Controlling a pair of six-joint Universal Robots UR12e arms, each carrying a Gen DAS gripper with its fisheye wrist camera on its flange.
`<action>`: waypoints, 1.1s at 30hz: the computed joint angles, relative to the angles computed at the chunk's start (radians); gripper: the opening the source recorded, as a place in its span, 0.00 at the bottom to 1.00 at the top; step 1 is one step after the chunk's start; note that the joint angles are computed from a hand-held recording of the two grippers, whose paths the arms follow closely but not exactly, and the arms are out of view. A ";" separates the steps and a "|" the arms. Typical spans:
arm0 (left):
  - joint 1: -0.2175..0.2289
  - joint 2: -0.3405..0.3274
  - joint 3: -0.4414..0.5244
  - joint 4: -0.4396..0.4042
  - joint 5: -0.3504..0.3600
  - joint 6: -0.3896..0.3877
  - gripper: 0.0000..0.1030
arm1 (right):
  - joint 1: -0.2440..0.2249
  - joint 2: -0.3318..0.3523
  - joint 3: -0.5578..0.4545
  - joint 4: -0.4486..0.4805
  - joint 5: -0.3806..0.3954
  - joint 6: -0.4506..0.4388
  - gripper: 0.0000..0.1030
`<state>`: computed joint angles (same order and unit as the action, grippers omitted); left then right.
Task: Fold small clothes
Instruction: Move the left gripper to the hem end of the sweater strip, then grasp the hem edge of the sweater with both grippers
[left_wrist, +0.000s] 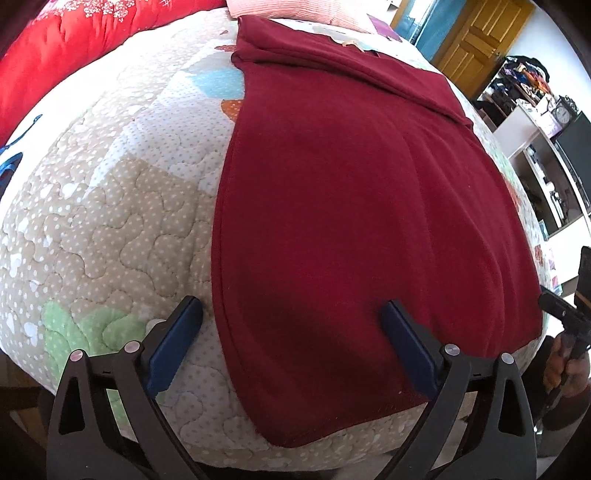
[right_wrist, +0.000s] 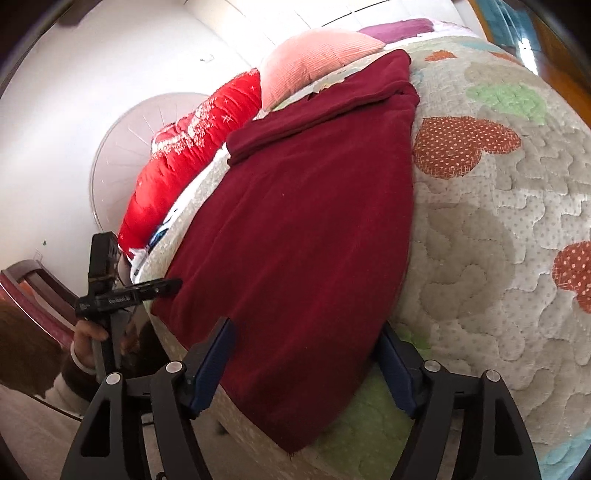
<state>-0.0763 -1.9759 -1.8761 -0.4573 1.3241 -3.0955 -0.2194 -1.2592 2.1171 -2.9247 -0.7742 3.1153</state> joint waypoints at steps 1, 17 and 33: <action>0.001 -0.002 0.003 -0.003 -0.004 -0.004 0.95 | 0.001 -0.001 0.002 -0.007 0.000 0.001 0.72; -0.019 -0.013 0.005 0.036 0.039 -0.025 0.95 | -0.011 0.017 0.030 -0.085 0.110 0.069 0.45; 0.030 -0.010 0.023 0.038 -0.150 -0.109 0.09 | 0.016 0.117 -0.048 -0.291 0.249 0.216 0.26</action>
<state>-0.0458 -1.9855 -1.8526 -0.4192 1.1746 -3.2046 -0.2037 -1.1426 2.0688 -3.2162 -0.5256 3.3314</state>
